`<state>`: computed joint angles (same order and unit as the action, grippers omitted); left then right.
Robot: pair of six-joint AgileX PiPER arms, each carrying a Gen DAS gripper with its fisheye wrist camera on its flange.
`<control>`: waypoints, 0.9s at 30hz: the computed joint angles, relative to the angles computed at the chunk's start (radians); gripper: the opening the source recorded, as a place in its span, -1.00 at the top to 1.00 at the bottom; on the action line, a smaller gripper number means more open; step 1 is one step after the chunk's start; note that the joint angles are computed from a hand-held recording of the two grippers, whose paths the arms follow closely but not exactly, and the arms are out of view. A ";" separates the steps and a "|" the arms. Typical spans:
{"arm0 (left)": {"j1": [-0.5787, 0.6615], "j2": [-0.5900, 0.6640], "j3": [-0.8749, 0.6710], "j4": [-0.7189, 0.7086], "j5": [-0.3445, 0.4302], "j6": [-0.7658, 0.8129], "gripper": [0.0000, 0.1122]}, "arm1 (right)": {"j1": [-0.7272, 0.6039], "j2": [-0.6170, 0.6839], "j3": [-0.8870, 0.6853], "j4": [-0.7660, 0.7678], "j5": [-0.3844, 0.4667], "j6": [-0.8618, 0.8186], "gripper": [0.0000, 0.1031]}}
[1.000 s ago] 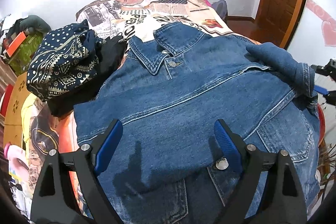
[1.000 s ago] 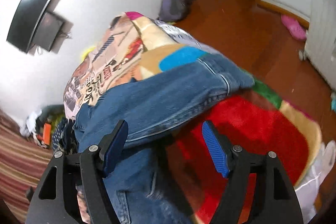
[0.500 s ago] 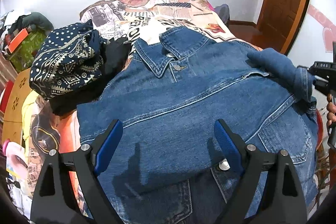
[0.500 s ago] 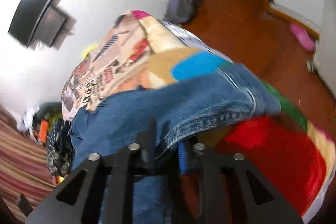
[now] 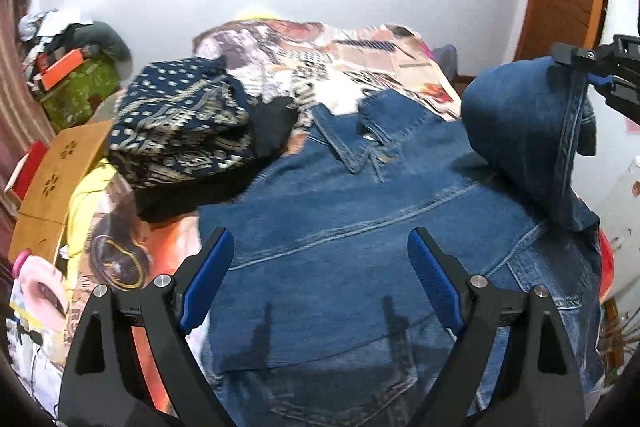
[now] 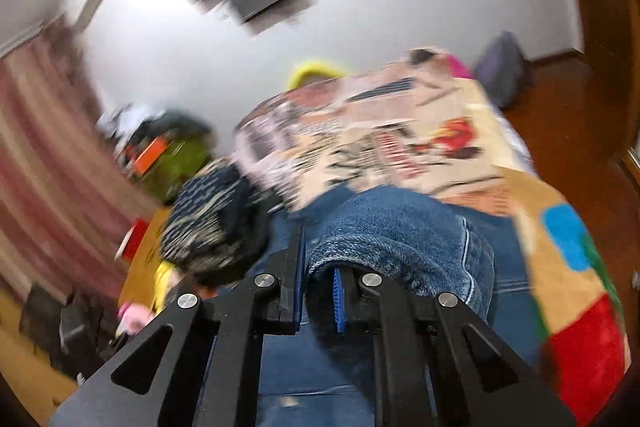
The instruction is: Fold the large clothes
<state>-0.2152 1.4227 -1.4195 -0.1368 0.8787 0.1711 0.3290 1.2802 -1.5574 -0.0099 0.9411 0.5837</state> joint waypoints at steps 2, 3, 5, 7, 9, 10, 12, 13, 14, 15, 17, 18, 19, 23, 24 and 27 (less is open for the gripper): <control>0.033 -0.019 0.018 -0.020 -0.018 0.019 -0.57 | 0.089 0.045 -0.033 -0.042 0.002 0.021 0.80; 0.046 -0.022 0.020 -0.029 -0.020 0.028 -0.57 | 0.134 0.075 -0.052 -0.064 0.010 0.030 0.80; 0.081 -0.035 0.031 -0.058 -0.022 0.058 -0.57 | 0.211 0.137 -0.058 -0.083 0.013 0.035 0.80; 0.117 -0.046 0.043 -0.094 -0.018 0.094 -0.57 | 0.232 0.199 -0.067 -0.031 0.029 0.005 0.80; 0.144 -0.052 0.054 -0.119 -0.017 0.121 -0.57 | 0.242 0.255 -0.062 0.021 0.054 -0.024 0.80; 0.159 -0.055 0.059 -0.133 -0.015 0.133 -0.57 | 0.250 0.287 -0.049 0.040 0.067 -0.033 0.79; 0.182 -0.058 0.070 -0.156 -0.010 0.154 -0.57 | 0.261 0.299 -0.008 0.055 0.059 -0.024 0.77; 0.186 -0.060 0.075 -0.158 -0.008 0.155 -0.57 | 0.268 0.289 0.015 0.053 0.051 -0.005 0.77; 0.188 -0.060 0.079 -0.156 -0.006 0.151 -0.57 | 0.265 0.276 0.044 0.057 0.040 0.007 0.77; 0.190 -0.060 0.081 -0.156 -0.004 0.150 -0.57 | 0.270 0.271 0.047 0.059 0.044 0.016 0.77; 0.188 -0.048 0.077 -0.154 0.004 0.140 -0.57 | 0.256 0.265 0.040 0.078 0.067 0.000 0.73; 0.186 -0.045 0.075 -0.155 0.008 0.139 -0.57 | 0.256 0.261 0.031 0.080 0.090 -0.002 0.69; 0.180 -0.037 0.067 -0.156 0.016 0.138 -0.57 | 0.254 0.260 0.018 0.078 0.110 -0.006 0.56; 0.133 -0.022 0.036 -0.136 0.029 0.117 -0.57 | 0.253 0.172 0.055 0.052 0.110 -0.004 -0.07; 0.124 -0.021 0.029 -0.132 0.032 0.114 -0.57 | 0.256 0.142 0.073 0.027 0.100 0.009 -0.10; 0.073 -0.001 -0.010 -0.115 0.045 0.095 -0.57 | 0.254 0.084 0.092 -0.032 0.105 0.034 -0.11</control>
